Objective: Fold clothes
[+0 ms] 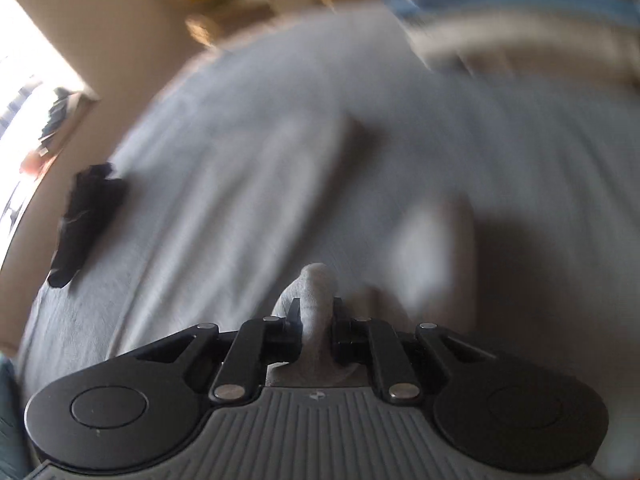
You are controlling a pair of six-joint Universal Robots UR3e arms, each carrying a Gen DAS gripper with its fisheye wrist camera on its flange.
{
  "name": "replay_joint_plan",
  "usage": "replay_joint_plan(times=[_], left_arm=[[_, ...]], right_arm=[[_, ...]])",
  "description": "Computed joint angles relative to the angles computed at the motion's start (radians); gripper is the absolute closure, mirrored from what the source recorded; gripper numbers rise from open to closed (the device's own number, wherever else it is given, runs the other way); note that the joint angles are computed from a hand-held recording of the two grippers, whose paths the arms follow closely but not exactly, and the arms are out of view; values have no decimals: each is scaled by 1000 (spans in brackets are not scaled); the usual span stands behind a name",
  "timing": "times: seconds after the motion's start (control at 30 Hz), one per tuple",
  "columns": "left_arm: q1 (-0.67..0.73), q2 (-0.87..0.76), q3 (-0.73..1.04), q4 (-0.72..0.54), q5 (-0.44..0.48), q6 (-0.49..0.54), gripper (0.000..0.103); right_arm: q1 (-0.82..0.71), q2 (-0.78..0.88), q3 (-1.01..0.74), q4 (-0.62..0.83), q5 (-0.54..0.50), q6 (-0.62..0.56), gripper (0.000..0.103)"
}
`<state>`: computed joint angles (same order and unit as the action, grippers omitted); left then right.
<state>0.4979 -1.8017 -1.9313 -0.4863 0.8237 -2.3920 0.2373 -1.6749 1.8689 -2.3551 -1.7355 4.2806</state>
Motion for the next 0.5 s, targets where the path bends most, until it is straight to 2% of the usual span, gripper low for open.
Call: replay_joint_plan(times=[0.07,0.13,0.23,0.27,0.3,0.33,0.37,0.4,0.43,0.5], left_arm=[[2,0,3,-7,-3,9,39],[4,3,1,-9,-7,19,40],[4,5,-9,5,-7,23,40],[2,5,-10,9,-5,22,40],[0,5,-11,13,-2,20,40],[-1,5,-11,16,-1,18,40],[-1,4,-11,16,0,15,40],[0,3,-11,16,-1,13,40],[1,3,-11,17,-2,12,40],[6,6,-20,22,-9,18,40]], right_arm=[[-27,-61,122,-62,60,56,90],[-38,-62,126,-71,66,32,89],[-37,23,-19,25,47,-130,84],[-15,69,-96,81,11,-193,83],[0,120,-175,141,-7,-289,82],[14,163,-234,180,-19,-398,85],[33,175,-251,174,-52,-424,88],[49,181,-252,147,-81,-453,95],[39,153,-215,88,-72,-422,95],[18,63,-70,-124,-84,-273,95]])
